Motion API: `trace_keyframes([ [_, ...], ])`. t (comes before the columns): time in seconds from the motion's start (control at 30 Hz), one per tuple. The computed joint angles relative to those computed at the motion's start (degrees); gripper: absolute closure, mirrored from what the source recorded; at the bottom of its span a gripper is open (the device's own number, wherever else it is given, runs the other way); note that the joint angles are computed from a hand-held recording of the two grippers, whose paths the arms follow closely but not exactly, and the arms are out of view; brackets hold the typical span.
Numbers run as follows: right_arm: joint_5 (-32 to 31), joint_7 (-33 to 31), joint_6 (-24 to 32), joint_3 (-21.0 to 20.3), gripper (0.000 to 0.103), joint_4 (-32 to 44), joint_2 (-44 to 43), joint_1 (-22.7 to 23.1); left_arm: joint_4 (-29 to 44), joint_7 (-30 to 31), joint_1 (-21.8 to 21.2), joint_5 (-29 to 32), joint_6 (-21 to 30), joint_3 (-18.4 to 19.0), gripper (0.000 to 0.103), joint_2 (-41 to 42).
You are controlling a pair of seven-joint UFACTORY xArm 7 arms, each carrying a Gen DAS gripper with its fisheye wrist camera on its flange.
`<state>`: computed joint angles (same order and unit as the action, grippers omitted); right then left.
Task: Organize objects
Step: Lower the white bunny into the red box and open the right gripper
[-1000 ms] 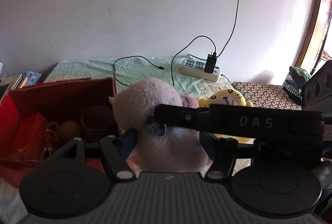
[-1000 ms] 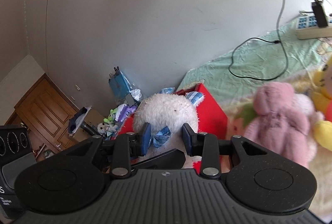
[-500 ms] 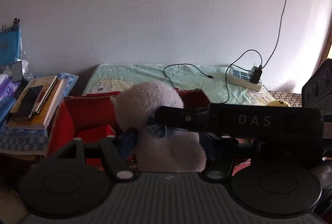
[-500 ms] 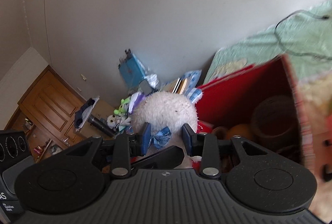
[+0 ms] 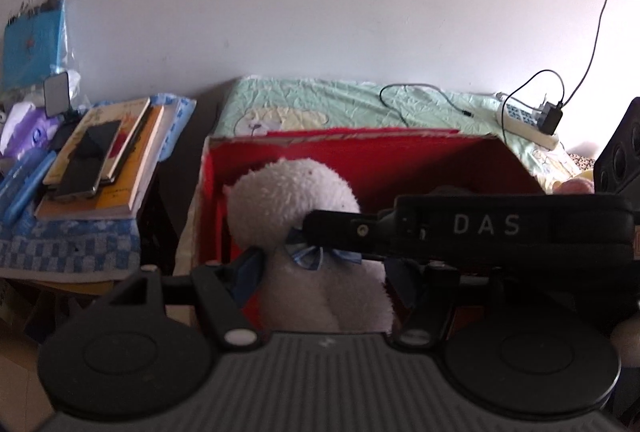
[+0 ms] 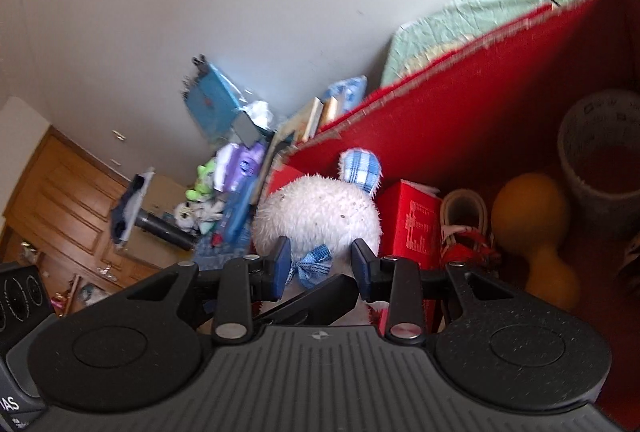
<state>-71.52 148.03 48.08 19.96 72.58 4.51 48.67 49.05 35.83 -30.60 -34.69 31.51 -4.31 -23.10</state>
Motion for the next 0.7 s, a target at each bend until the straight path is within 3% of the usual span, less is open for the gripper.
trace_keyframes([
  [0.17, 0.55, 0.38, -1.32, -0.76, 0.065, 0.76, 1.17, -0.1, -0.35, 0.51, 0.51, 0.2, 0.24, 0.25, 0.037, 0.49],
  [0.53, 1.26, 0.33, -3.79, -1.04, 0.064, -0.05, -0.14, -0.96, -0.91, -0.68, 0.59, 1.22, -0.63, -0.03, 0.031, 0.07],
  [0.7, 2.89, -2.01, -1.47, -0.15, 0.064, -0.16, -0.84, -0.85, -1.36, -1.91, 0.52, 1.73, -0.93, -0.44, 0.023, -0.29],
])
